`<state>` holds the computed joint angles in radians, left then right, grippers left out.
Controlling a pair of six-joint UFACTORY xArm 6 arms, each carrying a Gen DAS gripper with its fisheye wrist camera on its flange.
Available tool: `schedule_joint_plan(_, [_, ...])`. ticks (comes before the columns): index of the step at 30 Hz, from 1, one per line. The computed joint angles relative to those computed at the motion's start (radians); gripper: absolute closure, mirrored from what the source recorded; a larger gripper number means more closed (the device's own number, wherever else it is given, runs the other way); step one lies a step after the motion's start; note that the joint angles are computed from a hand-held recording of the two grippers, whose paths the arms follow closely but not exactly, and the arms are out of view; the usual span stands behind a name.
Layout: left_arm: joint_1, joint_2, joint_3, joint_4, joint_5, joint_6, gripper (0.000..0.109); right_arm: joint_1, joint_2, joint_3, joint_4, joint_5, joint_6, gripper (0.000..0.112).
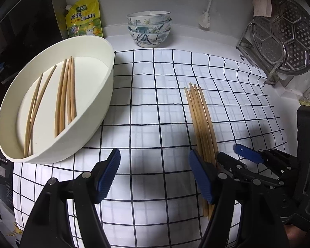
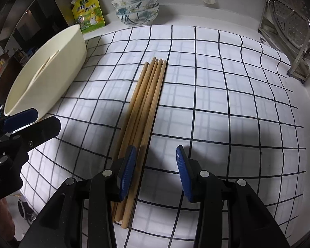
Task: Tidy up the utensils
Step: 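Move both open tools back toward the chopstick bundle, then separate one chopstick from the bundle with the right tool while the left tool approaches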
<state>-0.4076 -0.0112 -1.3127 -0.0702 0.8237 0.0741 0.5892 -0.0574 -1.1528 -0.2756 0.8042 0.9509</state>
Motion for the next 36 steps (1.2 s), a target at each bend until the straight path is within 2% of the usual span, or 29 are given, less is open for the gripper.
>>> schedule_joint_plan(10, [-0.002,0.018,0.005,-0.025,0.006,0.005,0.038,-0.001,0.010,0.002,-0.027,0.005,0.002,0.073])
schedule_joint_plan(24, [-0.048,0.067,0.007,-0.033,-0.019,0.001,0.038,-0.051,-0.102,0.121,-0.065,0.014,0.058,0.073])
schedule_joint_plan(28, [-0.053,0.090,-0.004,-0.034,-0.006,-0.006,0.038,-0.067,-0.135,0.159,-0.049,-0.038,0.043,0.071])
schedule_joint_plan(36, [-0.066,0.105,0.000,0.004,-0.022,-0.039,0.036,-0.067,-0.138,0.160,-0.053,-0.053,0.040,0.069])
